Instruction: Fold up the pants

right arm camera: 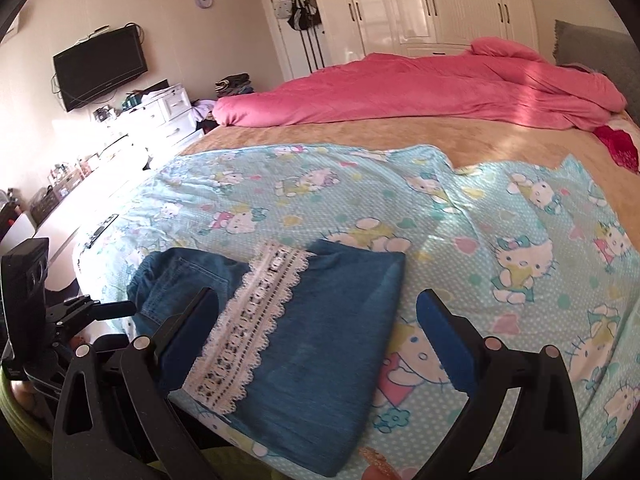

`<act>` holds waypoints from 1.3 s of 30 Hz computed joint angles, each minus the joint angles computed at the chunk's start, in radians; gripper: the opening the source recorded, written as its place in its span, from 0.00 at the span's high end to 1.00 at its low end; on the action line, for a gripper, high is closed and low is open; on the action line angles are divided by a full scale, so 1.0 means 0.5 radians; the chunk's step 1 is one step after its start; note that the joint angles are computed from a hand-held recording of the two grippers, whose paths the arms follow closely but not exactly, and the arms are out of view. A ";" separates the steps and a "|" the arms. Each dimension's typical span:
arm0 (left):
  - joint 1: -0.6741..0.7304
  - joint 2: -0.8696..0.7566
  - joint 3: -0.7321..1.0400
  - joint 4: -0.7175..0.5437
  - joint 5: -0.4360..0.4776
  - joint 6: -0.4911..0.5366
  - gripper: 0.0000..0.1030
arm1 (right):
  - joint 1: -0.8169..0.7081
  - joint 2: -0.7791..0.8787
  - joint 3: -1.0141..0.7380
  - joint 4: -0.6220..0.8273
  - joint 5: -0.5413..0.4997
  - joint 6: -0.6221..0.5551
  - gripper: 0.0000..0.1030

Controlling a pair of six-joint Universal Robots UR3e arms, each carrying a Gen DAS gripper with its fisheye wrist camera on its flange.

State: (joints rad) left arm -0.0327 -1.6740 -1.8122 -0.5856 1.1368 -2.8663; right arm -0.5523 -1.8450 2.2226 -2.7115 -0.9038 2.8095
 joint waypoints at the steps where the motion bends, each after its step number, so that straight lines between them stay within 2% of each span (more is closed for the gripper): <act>1: 0.025 0.017 -0.013 -0.001 -0.009 -0.002 0.09 | 0.044 0.033 -0.036 -0.015 -0.017 0.018 0.04; 9: 0.228 0.119 -0.103 -0.028 -0.088 -0.004 0.09 | 0.457 0.348 -0.389 -0.098 -0.219 0.131 0.04; 17: 0.504 0.157 -0.163 -0.094 -0.192 -0.039 0.09 | 0.804 0.698 -0.771 -0.040 -0.400 0.177 0.04; 23: 0.676 0.078 -0.151 -0.170 -0.239 -0.067 0.09 | 0.987 0.983 -1.120 0.125 -0.415 0.153 0.04; 29: 0.750 -0.033 -0.183 -0.091 -0.289 -0.169 0.10 | 1.143 1.361 -1.659 0.481 -0.411 0.053 0.04; 31: 0.747 -0.069 -0.200 -0.081 -0.326 -0.184 0.23 | 1.182 1.476 -1.825 0.582 -0.443 0.028 0.04; 33: 0.737 -0.103 -0.207 -0.076 -0.364 -0.189 0.47 | 1.221 1.644 -2.087 0.751 -0.454 0.010 0.04; 34: 0.732 -0.116 -0.210 -0.073 -0.384 -0.186 0.51 | 1.236 1.719 -2.212 0.843 -0.447 0.001 0.04; 35: 0.726 -0.129 -0.214 -0.065 -0.401 -0.178 0.61 | 1.246 1.781 -2.317 0.914 -0.438 -0.008 0.04; 39: 0.681 -0.168 -0.215 -0.010 -0.358 -0.181 0.61 | 1.334 2.062 -2.792 1.194 -0.490 -0.043 0.04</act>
State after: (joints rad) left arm 0.3076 -1.7579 -1.9198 -0.5906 0.9577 -2.9567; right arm 0.1149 -0.8139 0.8265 -2.1144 -1.1491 2.7881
